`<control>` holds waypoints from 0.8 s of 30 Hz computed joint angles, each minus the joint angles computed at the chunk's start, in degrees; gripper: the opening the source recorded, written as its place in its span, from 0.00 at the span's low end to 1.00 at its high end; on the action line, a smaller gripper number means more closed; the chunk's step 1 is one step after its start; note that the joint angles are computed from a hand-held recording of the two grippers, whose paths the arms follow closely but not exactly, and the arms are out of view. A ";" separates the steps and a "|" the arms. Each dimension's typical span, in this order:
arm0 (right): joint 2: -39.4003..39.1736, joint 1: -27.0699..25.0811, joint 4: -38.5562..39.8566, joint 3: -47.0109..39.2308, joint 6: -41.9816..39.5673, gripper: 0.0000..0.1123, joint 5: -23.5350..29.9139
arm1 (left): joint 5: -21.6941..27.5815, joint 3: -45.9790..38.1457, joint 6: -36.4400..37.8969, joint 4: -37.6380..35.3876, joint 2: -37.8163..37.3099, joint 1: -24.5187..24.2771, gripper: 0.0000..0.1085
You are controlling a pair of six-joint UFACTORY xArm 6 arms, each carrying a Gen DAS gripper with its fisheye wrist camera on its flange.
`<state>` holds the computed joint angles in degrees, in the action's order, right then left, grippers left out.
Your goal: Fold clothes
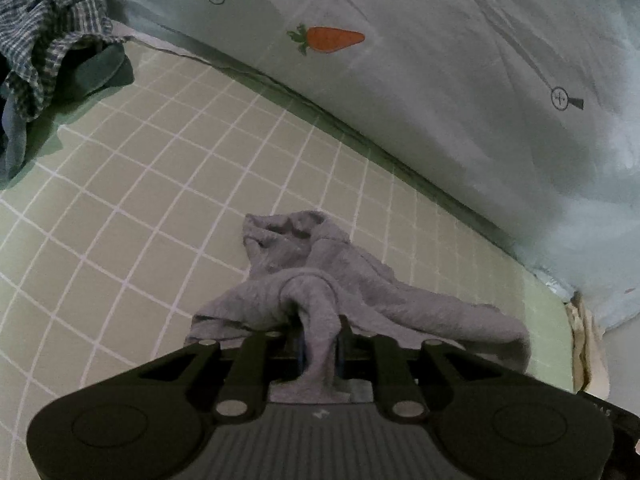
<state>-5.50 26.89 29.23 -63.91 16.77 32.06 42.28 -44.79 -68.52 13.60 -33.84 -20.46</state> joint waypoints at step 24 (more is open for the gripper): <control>-3.41 2.25 -21.20 3.58 7.29 0.88 -1.98 | 12.93 -4.44 7.96 10.32 1.65 -4.38 0.84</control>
